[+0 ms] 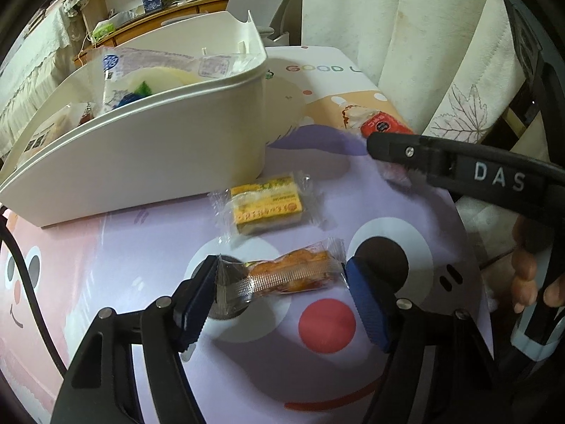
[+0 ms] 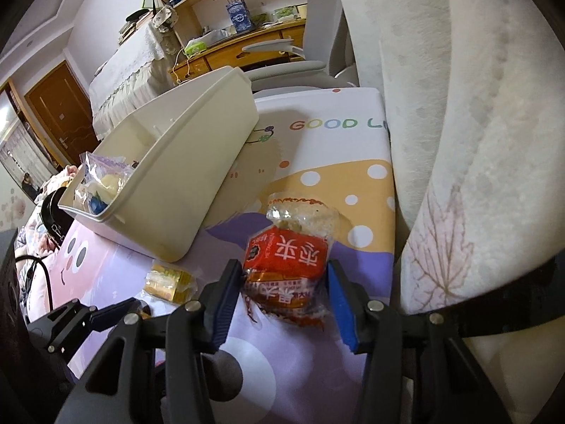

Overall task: Organize snacks
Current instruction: 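Close left tool on wrapped pastry while right tool grasps red-labelled bread bag, then carry pastry and bread bag over the tray and open both tools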

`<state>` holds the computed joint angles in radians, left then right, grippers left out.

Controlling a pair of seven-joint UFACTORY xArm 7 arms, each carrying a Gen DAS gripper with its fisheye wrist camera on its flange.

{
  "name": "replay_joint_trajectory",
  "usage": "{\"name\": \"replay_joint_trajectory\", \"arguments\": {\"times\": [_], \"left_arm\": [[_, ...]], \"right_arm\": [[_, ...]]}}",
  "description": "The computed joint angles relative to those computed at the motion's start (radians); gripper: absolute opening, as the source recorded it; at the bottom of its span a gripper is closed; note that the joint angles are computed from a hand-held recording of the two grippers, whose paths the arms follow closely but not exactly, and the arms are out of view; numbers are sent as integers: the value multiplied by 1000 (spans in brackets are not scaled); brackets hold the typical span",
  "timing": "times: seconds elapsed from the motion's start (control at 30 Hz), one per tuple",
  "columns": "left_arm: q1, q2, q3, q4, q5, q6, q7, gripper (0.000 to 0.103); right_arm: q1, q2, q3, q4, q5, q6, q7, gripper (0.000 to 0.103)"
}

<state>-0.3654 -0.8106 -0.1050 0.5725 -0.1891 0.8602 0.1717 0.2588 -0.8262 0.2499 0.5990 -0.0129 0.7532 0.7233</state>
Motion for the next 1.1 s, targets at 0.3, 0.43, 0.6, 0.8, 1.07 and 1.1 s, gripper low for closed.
{"name": "replay_joint_trajectory", "arguments": {"times": [0.3, 0.43, 0.6, 0.8, 1.07, 1.1], "left_arm": [[26, 8, 15, 44, 32, 39, 23, 71], [50, -11, 34, 60, 44, 66, 47, 71], [100, -26, 65, 79, 62, 103, 75, 71], [163, -31, 107, 124, 87, 142, 126, 71], [229, 26, 169, 275, 83, 192, 210, 71], [233, 45, 175, 303, 75, 199, 217, 71]], "right_arm": [[8, -2, 28, 44, -9, 48, 20, 48], [19, 4, 32, 63, 8, 47, 44, 48], [23, 16, 49, 90, 9, 46, 75, 48], [10, 22, 84, 128, -9, 53, 143, 48], [-32, 35, 121, 206, -67, 76, 228, 48], [-36, 43, 123, 218, -75, 77, 232, 48]]}}
